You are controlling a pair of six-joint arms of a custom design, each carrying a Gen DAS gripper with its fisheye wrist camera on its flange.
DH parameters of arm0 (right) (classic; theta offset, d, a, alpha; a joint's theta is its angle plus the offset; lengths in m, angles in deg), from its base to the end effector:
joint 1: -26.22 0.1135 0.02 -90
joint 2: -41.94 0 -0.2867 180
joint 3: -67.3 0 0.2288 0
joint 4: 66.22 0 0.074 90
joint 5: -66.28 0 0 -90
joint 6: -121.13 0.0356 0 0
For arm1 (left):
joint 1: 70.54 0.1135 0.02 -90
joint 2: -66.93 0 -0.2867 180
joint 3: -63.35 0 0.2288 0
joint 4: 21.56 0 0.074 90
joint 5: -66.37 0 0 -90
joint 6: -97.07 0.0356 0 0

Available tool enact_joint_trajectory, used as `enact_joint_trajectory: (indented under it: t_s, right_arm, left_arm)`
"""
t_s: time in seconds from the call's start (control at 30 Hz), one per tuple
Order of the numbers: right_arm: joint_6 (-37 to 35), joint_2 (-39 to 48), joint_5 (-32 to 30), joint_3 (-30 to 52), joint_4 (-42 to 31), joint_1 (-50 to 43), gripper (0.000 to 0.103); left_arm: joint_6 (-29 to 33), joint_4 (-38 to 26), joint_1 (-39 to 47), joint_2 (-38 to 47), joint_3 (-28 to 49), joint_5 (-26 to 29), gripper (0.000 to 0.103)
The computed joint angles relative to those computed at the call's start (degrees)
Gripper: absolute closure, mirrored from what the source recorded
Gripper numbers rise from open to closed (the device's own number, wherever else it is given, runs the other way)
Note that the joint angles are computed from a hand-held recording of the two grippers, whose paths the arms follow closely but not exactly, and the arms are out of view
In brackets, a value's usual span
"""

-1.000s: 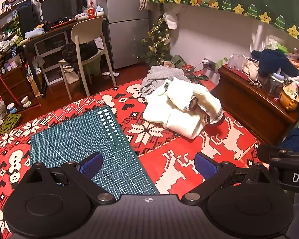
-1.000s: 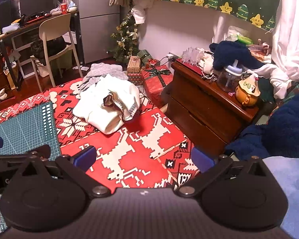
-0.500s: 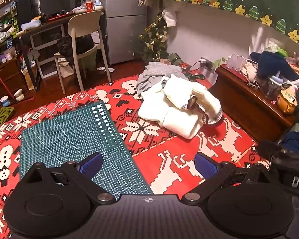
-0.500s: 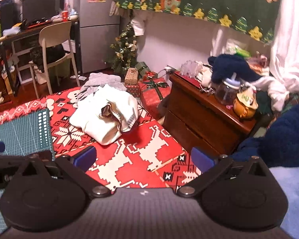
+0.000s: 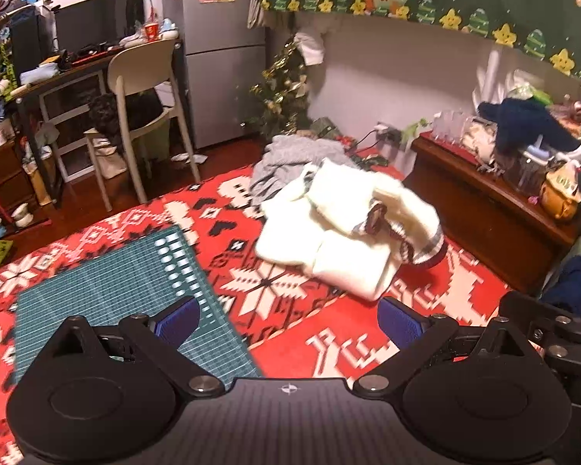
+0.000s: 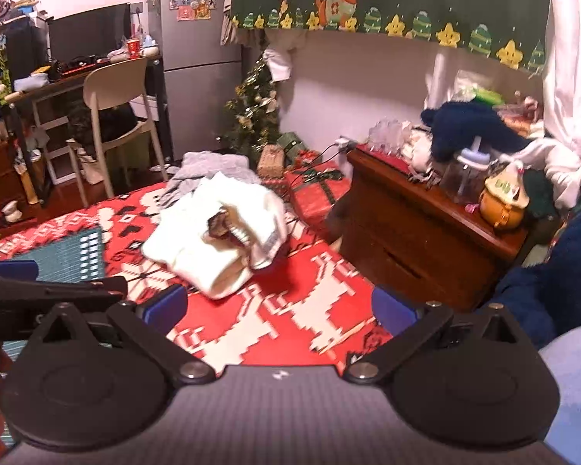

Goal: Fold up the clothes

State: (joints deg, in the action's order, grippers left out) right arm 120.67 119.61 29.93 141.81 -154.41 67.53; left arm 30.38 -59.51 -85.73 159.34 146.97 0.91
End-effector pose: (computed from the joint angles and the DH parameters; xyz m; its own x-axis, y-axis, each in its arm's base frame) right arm 0.1579 0.1006 0.2859 -0.4115 0.4274 -0.8050 0.7477 0.6634 -0.0300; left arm 0.3156 -0.1010 0.2875 -0.4424 0.4931 -0.7491 0.7493 0.6622 -0.0066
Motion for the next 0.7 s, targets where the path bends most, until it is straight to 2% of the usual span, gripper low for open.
enact_joint_trajectory:
  t_s: [0.1,0.23,0.33,0.43,0.5,0.57,0.7]
  right_arm:
    - [-8.5,-1.3,0.2,-2.7,7.1,-5.3,0.001]
    - [-23.7,-8.8,-1.2,-11.3,26.9,-14.0,0.007]
    - [-34.6,-9.8,-6.1,-13.9,37.0,-22.2,0.017]
    - [-44.2,-8.8,-10.6,-15.9,45.1,-28.8,0.03]
    - [-49.5,-7.4,-14.9,-17.0,50.1,-33.4,0.048]
    - [-54.0,-5.7,-18.9,-17.9,54.4,-37.1,0.054]
    - [-61.4,-2.2,-25.7,-19.2,60.9,-42.6,0.055]
  left_arm:
    - [0.6,2.1,-1.9,2.4,0.2,-0.3,0.005]
    - [1.8,2.9,-3.4,7.3,2.9,2.1,0.012]
    - [-0.4,-1.0,-4.0,13.0,8.9,4.8,0.017]
    - [-1.6,-1.1,-5.7,16.5,12.2,4.5,0.025]
    - [-1.4,-0.1,-6.9,18.0,13.5,4.2,0.029]
    - [-1.2,0.3,-8.0,19.7,15.3,3.9,0.038]
    - [-0.4,-1.8,-9.9,23.8,20.6,3.9,0.046]
